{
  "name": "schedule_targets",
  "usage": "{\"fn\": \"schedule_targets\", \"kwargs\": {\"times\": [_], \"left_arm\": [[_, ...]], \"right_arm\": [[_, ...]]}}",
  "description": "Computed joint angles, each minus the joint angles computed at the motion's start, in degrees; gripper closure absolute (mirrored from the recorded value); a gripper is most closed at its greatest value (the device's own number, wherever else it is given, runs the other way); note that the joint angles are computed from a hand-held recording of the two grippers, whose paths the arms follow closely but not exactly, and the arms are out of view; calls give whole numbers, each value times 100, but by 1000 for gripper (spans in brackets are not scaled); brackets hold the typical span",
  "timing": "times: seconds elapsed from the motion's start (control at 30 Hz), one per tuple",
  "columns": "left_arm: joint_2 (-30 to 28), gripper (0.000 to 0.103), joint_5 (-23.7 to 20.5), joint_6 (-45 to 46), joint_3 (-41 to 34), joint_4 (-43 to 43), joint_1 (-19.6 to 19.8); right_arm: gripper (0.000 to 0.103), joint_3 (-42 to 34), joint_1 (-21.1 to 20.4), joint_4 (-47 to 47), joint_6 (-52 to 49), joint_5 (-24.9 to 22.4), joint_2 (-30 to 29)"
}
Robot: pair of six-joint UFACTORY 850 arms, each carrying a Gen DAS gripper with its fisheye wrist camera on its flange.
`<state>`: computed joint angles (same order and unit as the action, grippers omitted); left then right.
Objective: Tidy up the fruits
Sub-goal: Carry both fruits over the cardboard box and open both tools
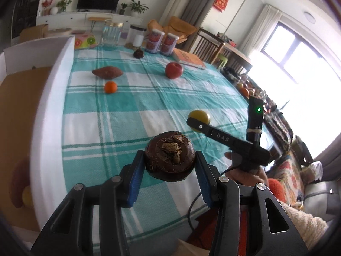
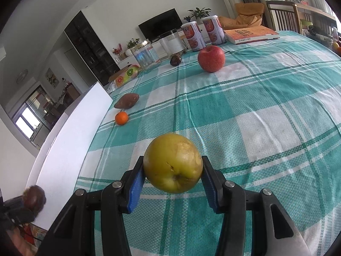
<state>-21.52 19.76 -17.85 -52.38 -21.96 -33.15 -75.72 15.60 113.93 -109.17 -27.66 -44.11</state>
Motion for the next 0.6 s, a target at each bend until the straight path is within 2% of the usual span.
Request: {"fn": "schedule_targets", "kwargs": {"times": [0.13,0.3,0.5,0.6], "left_arm": [[746,55,372,987,563,-1112,67],[1335,55,823,2373,1116,-2875,311],[1445,55,1093,3484,1555,-4812,816],[1293,55,1046,3800,1630,-5416,1059]], "right_arm": [[53,90,256,-554,637,-499,204],[53,-108,923,-1420,995,-1009,467],[53,-796,1735,-2694,1806,-1299,219],[53,-1150,2071,-3317,2247,-1174,-36]]}}
